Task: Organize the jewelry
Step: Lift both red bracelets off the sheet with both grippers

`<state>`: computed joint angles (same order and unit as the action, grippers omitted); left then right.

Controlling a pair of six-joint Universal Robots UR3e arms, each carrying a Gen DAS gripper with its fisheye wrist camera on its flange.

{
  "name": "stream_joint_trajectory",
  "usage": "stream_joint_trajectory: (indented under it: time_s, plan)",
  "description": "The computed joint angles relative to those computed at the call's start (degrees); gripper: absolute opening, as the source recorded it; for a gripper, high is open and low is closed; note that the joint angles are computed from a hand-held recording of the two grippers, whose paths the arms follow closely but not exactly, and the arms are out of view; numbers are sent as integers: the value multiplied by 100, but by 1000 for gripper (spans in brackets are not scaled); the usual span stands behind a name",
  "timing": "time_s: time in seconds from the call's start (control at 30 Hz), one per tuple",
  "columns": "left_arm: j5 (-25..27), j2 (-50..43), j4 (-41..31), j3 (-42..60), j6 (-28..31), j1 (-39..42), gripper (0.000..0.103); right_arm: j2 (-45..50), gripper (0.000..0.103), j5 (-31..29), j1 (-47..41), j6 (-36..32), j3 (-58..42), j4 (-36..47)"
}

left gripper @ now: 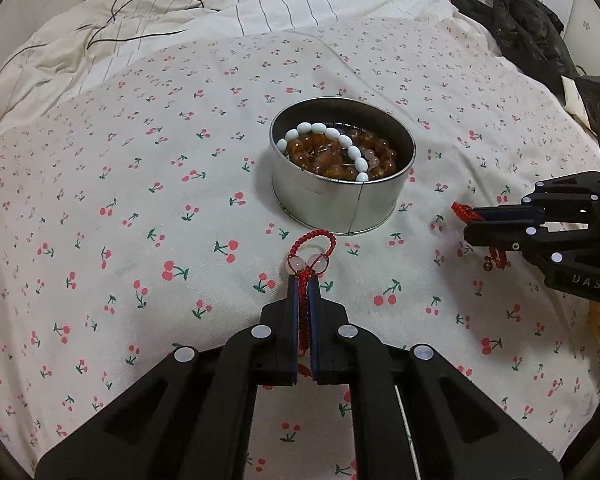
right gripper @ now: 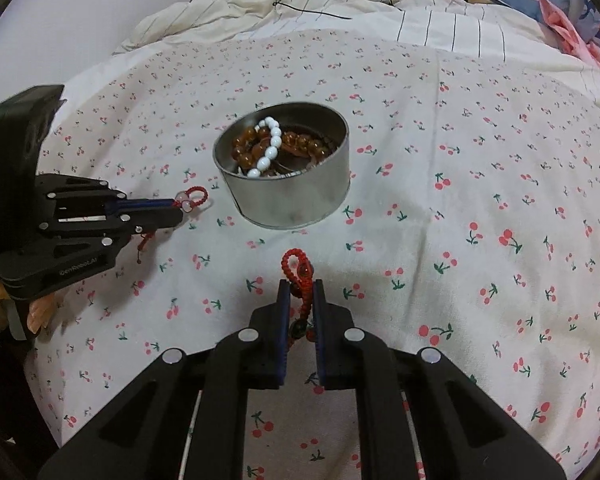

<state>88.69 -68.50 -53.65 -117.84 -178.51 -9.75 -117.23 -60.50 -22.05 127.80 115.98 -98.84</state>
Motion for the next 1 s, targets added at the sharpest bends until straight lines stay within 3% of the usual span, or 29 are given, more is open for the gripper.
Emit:
stream_joint_trajectory:
  time_s: [0.43, 1.0]
  plan:
    - [828, -307, 246, 223, -197, -579, 4, -9, 12, 203, -164, 24, -3, 54]
    - [1515, -435, 449, 603, -438, -1206, 4, -363, 12, 786, -409, -14, -24, 170]
